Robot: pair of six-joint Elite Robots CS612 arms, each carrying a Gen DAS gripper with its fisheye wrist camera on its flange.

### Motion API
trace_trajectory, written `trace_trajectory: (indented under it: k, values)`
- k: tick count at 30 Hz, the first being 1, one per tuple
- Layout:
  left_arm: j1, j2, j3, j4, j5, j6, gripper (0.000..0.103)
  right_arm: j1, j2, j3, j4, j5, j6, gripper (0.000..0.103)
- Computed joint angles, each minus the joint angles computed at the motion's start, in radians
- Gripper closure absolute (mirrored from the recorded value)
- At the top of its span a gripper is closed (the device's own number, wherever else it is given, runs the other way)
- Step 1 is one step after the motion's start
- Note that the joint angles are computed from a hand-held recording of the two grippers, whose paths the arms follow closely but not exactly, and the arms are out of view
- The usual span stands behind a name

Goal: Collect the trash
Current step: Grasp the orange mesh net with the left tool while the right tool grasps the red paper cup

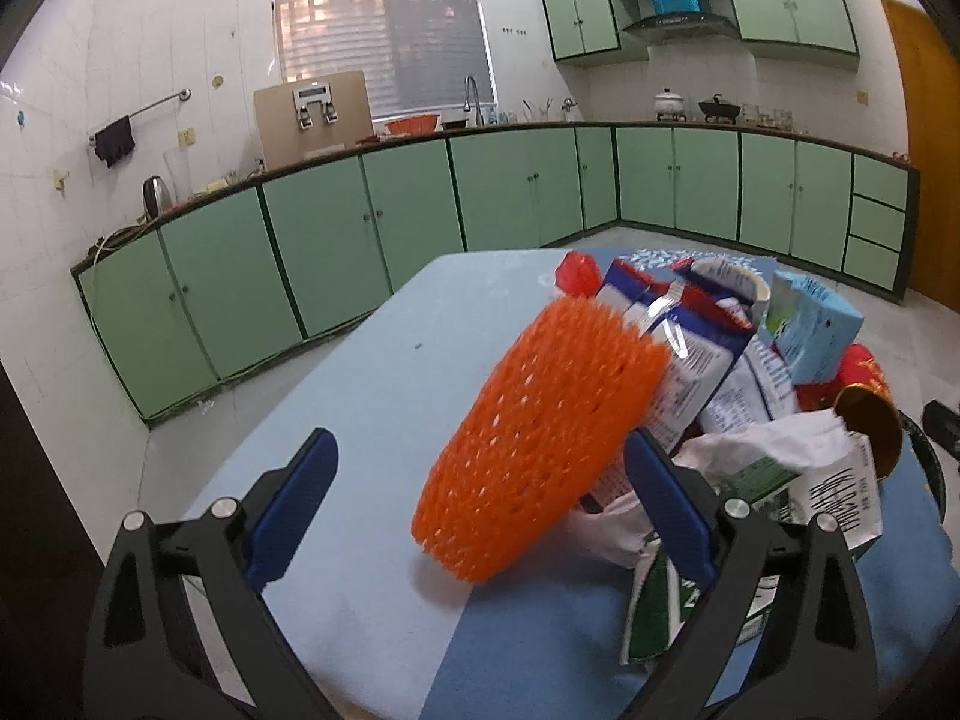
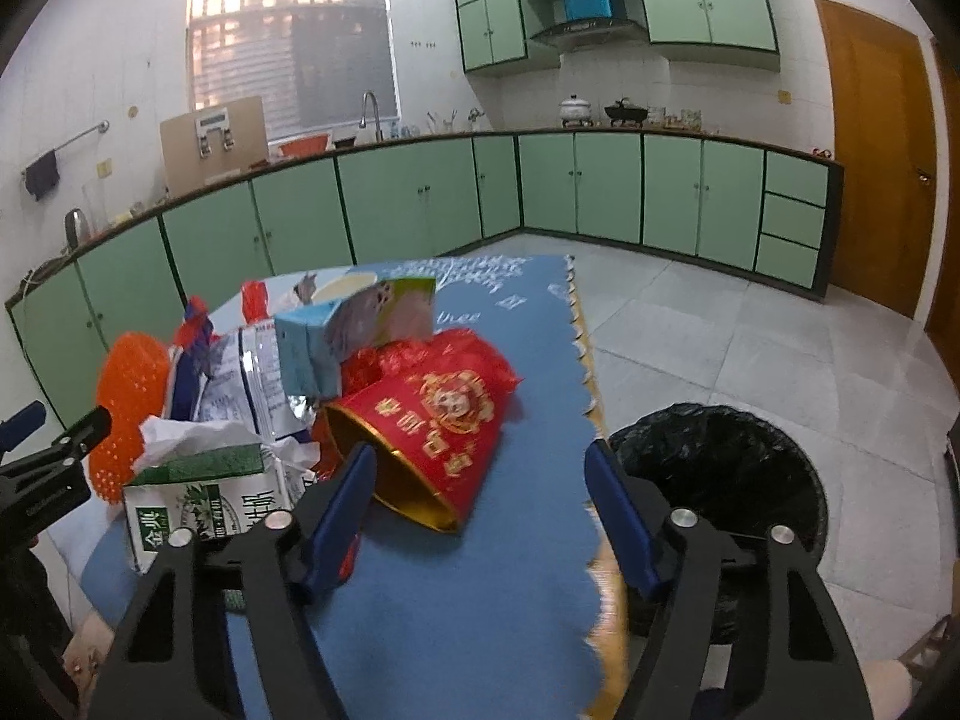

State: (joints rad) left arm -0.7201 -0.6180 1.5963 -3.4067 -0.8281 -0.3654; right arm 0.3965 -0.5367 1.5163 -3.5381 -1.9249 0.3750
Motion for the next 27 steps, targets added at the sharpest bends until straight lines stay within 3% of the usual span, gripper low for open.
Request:
trace_trajectory:
  k: [5,9,14,16,21,25,27]
  values:
    - [0.014,0.005,-0.005,0.014,-0.026,-0.020,0.011,0.009,0.022,-0.043,0.052,-0.005,-0.020,0.038]
    - [0.025,0.009,-0.019,0.038,-0.073,-0.024,0.021,0.011,0.031,-0.066,0.093,-0.018,-0.014,0.046]
    - [0.028,0.012,-0.027,0.042,-0.102,-0.026,0.028,0.001,0.030,-0.072,0.128,-0.001,-0.005,0.066]
    - [0.032,0.013,-0.029,0.042,-0.122,-0.025,0.037,-0.004,0.029,-0.070,0.131,0.023,-0.004,0.078]
    - [0.041,0.016,-0.034,0.041,-0.169,-0.034,0.062,-0.006,0.033,-0.073,0.125,0.045,-0.016,0.093]
    - [0.049,0.018,-0.032,0.024,-0.207,-0.047,0.085,-0.006,0.033,-0.068,0.103,0.046,-0.022,0.097]
    - [0.049,0.019,-0.029,0.010,-0.210,-0.048,0.093,-0.006,0.031,-0.062,0.086,0.045,-0.029,0.098]
